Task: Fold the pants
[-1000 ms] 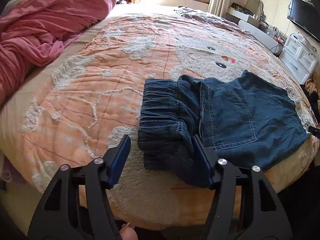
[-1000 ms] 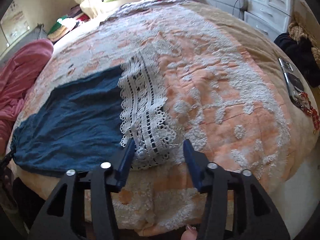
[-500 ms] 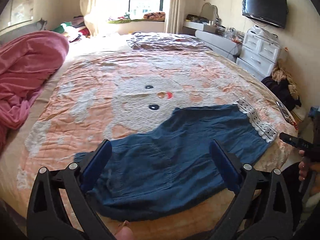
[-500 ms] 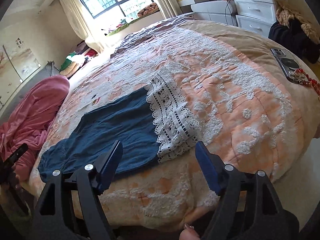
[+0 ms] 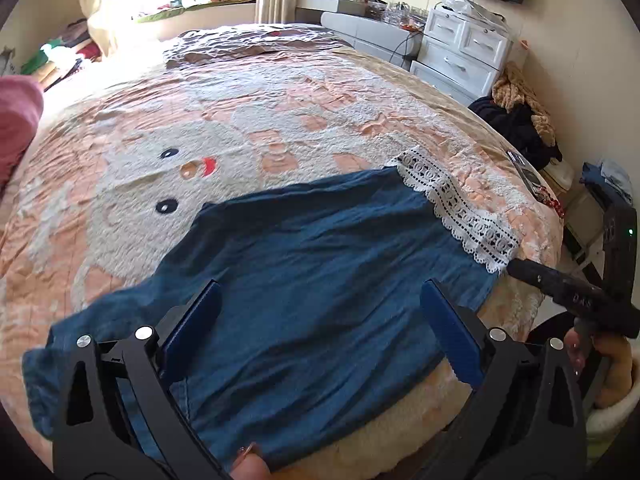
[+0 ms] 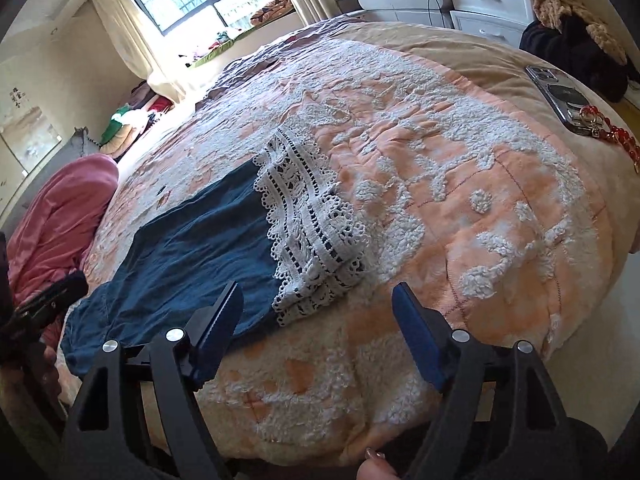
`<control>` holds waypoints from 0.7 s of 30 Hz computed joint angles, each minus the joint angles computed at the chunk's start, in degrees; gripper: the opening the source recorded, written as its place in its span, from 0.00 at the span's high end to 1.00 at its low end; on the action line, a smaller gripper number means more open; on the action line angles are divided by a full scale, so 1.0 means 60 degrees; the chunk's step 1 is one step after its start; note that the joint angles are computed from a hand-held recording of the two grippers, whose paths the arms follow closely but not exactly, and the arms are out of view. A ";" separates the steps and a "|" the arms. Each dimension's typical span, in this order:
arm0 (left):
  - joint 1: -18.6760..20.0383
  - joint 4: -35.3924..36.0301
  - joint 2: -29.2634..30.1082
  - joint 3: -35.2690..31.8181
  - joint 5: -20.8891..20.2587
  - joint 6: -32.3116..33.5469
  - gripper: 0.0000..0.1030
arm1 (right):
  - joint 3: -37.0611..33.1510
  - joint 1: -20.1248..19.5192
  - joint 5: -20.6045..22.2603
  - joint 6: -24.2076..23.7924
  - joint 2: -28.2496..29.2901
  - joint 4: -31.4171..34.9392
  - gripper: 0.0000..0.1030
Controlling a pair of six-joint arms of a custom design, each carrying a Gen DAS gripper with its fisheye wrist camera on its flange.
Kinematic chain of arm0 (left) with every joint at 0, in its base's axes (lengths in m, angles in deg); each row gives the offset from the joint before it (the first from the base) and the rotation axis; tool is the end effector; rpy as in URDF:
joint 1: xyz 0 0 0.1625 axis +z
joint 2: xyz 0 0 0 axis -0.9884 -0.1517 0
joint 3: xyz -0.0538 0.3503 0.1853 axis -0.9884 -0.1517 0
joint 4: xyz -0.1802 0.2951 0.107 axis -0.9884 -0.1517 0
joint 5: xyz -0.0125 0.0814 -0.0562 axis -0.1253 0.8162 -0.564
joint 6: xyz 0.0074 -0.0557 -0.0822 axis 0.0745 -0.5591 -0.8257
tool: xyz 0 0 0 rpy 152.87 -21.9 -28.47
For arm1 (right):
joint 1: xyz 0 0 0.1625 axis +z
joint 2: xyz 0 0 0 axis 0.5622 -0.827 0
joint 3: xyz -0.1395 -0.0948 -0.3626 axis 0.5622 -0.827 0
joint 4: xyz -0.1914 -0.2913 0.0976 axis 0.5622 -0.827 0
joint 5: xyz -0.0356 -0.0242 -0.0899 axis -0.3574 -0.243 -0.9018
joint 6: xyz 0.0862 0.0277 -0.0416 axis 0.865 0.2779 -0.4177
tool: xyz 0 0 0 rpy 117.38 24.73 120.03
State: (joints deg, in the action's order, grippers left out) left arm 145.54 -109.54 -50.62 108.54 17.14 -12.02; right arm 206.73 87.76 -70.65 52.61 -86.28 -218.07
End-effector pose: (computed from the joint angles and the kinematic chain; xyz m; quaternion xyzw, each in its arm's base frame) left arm -0.0544 -0.4901 0.2797 0.4385 0.8731 -0.1423 0.1586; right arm 0.2591 -0.3190 -0.0121 -0.1355 -0.8466 0.4523 0.2456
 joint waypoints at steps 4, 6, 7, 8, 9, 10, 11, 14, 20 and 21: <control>-0.0380 0.0265 0.1140 -0.0777 -0.0171 -0.0129 0.09 | -0.0075 -0.0148 0.0143 -0.0110 -0.0019 0.0059 0.41; -0.0566 0.0201 0.1782 -0.1129 -0.0159 0.0068 0.10 | -0.0104 -0.0190 0.0162 -0.0172 -0.0011 0.0040 0.50; -0.0634 0.0244 0.2136 -0.1348 -0.0163 0.0151 0.10 | -0.0141 -0.0203 0.0095 -0.0227 -0.0007 0.0070 0.53; -0.0661 0.0238 0.2373 -0.1482 -0.0208 0.0198 0.10 | -0.0148 -0.0235 0.0071 -0.0243 -0.0020 0.0091 0.59; -0.0668 0.0333 0.2719 -0.1726 -0.0297 0.0270 0.10 | -0.0115 -0.0287 0.0130 -0.0280 -0.0025 -0.0024 0.68; -0.0667 0.0397 0.3050 -0.1951 -0.0368 0.0359 0.12 | -0.0071 -0.0338 0.0248 -0.0379 -0.0003 -0.0258 0.71; -0.0661 0.0379 0.3325 -0.2118 -0.0443 0.0445 0.16 | -0.0049 -0.0362 0.0295 -0.0433 0.0008 -0.0386 0.73; -0.0608 0.0973 0.4105 -0.2828 -0.0625 0.0637 0.23 | -0.0010 -0.0417 0.0504 -0.0641 0.0067 -0.0814 0.72; -0.0318 0.2321 0.5349 -0.4240 -0.1223 0.0992 0.32 | 0.0077 -0.0683 0.1030 -0.0718 0.0017 -0.1061 0.71; -0.0280 0.2501 0.5479 -0.4393 -0.1309 0.1106 0.36 | 0.0090 -0.0737 0.1105 -0.0701 0.0005 -0.1062 0.71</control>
